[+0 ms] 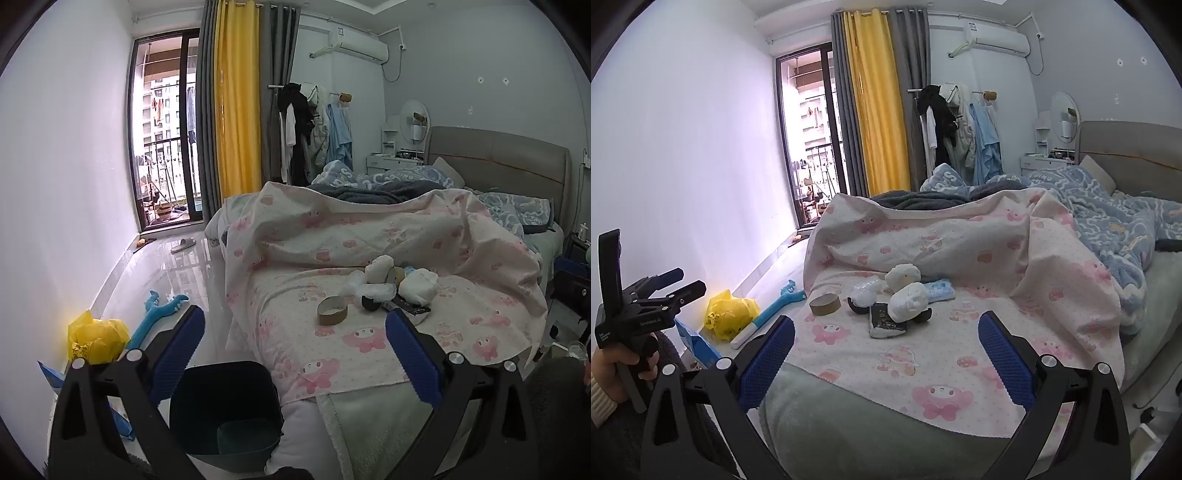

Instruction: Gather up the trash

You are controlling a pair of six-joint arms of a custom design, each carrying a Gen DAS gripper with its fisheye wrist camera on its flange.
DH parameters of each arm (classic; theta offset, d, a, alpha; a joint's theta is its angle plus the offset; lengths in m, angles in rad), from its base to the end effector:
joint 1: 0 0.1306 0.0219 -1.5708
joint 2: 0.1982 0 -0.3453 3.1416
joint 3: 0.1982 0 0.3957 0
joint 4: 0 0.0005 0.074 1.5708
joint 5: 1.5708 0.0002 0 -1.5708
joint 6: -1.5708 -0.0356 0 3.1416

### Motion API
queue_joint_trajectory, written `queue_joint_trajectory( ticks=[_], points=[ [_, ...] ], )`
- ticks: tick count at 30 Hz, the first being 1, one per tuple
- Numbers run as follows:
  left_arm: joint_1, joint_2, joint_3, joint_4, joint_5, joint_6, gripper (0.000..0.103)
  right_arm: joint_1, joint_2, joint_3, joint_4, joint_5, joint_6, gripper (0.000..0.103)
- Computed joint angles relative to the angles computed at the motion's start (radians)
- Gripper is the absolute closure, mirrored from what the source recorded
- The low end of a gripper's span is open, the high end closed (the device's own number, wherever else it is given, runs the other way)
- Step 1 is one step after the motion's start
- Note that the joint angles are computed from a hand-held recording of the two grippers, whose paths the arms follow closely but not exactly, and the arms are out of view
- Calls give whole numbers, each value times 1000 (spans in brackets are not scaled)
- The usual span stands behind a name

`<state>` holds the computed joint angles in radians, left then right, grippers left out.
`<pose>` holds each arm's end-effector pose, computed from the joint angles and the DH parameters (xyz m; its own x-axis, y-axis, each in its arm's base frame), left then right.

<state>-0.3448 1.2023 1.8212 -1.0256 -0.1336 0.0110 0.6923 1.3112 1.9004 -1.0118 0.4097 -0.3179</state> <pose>0.3647 -0.1265 0.6571 -0.3747 0.1230 -0.9190 0.2158 0.9755 0.0426 0.3380 0.2612 0.6512 -0.3955 0.0445 -0.9174 -0.1918 0.9728 0.1299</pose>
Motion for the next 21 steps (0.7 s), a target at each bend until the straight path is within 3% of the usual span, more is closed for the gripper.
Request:
queue_joint_trajectory(
  ticks=[21],
  points=[
    [0, -1, -2, 3, 1, 3, 3, 0, 2, 2, 1, -2, -2, 3]
  ],
)
